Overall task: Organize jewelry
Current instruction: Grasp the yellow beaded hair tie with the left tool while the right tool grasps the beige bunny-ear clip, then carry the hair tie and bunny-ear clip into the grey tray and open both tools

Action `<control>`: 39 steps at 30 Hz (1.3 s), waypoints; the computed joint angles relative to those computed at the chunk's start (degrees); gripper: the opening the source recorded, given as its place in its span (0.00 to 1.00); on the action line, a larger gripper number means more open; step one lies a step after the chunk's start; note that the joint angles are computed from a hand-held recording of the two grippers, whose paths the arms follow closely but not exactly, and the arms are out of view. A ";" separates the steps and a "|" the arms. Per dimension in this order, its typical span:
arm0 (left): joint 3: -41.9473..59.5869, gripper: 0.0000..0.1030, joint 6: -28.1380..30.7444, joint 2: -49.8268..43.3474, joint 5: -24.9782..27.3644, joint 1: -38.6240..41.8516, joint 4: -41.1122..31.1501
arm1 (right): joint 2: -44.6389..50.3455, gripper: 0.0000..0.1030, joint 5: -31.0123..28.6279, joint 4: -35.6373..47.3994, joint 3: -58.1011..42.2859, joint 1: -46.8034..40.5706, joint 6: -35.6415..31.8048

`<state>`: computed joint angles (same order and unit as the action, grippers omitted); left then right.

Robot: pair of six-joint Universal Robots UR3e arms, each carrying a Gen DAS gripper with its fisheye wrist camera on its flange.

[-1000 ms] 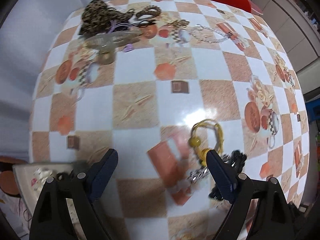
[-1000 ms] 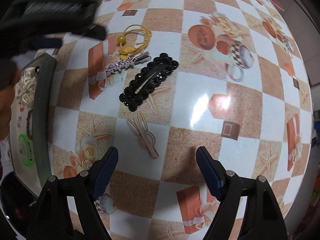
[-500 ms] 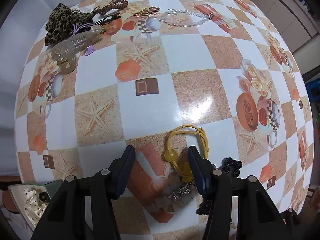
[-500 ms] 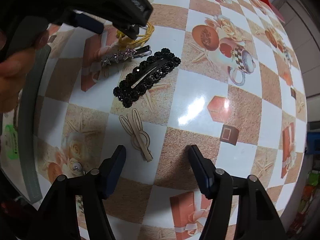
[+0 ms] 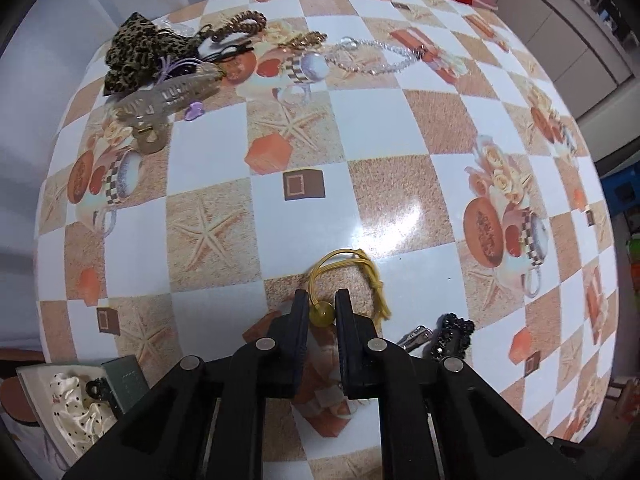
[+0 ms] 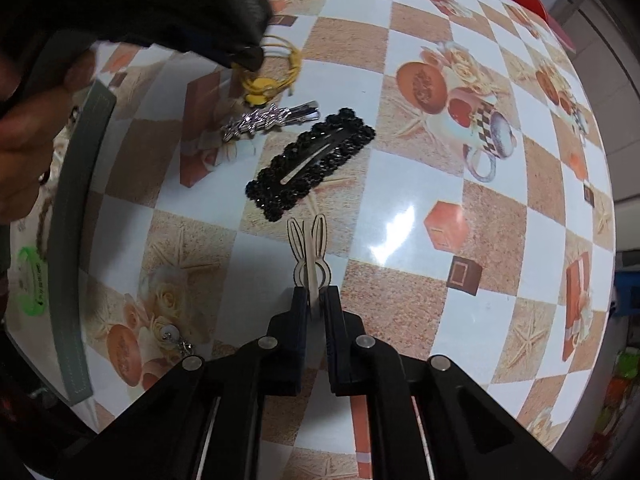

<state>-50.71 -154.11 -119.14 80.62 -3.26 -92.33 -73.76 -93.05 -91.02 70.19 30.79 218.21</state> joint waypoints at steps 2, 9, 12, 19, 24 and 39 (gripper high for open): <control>0.88 0.17 0.36 0.36 -0.75 0.83 -1.06 | -2.52 0.09 1.31 -1.22 2.43 -1.08 1.20; -1.35 0.17 3.71 6.23 -4.31 5.83 -4.45 | -9.85 0.09 5.47 -2.58 8.41 -4.91 4.54; -2.09 0.17 4.76 8.73 -5.51 7.99 -6.36 | -13.20 0.09 7.78 -2.98 11.54 -7.35 5.46; -4.14 0.17 7.64 13.66 -7.50 12.69 -9.86 | -16.40 0.09 8.63 -0.39 11.58 -9.36 6.43; -5.26 0.17 11.26 17.99 -9.35 18.10 -14.31 | -16.31 0.09 8.16 2.81 8.04 -9.03 5.59; -6.82 0.17 27.68 28.00 -10.39 38.86 -28.40 | 0.77 0.09 7.69 7.70 -17.60 -1.19 5.22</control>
<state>-57.53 -126.44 -91.14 70.23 35.60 -120.73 -72.99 -85.36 -83.32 52.59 29.60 223.43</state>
